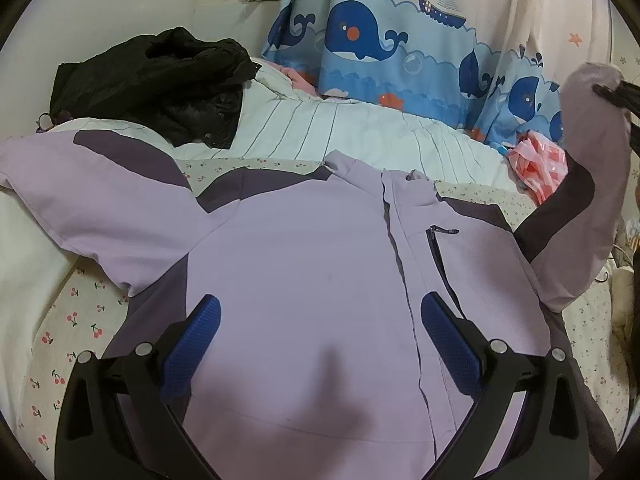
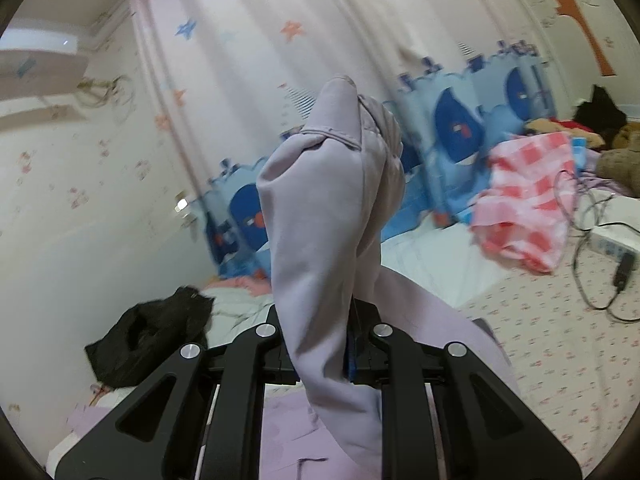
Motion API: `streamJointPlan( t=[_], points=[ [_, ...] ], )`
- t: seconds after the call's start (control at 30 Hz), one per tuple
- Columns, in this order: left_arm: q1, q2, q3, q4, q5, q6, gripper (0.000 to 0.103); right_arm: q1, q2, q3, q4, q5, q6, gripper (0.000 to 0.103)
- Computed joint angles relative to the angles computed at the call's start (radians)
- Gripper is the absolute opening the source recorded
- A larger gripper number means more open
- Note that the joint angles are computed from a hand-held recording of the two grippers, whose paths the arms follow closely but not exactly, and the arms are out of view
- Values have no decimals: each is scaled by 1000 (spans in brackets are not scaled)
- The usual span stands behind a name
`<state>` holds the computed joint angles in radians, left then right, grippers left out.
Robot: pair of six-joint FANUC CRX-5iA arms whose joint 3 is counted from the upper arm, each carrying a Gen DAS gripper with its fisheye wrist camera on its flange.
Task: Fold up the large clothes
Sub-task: 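Carry the held sleeve across the jacket body with the right gripper and lower it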
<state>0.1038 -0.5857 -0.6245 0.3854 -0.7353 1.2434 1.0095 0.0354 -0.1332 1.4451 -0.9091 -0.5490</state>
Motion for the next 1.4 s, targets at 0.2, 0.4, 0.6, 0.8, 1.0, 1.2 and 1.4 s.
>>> streamJointPlan(
  t=[0.2,0.4,0.6,0.8,1.0,1.2,1.4],
  points=[
    [5,-2,-1,11,-3,-4,96,15,124,124,-16,85,56,15],
    [21,-13,-7,31,-8,-15,96,39,252,254,-53,150,132,15],
    [38,-21,-11,44,-14,-17,96,58,367,366,-126,205,183,15],
    [57,-28,-16,57,-19,-22,96,68,451,425,-194,245,194,15],
    [61,-32,-19,59,-18,-22,96,73,493,437,-255,274,209,15],
    [62,-34,-22,58,-12,-24,96,76,515,423,-291,307,201,15],
    [65,-36,-24,61,-11,-27,96,83,540,418,-324,332,199,16]
  ],
)
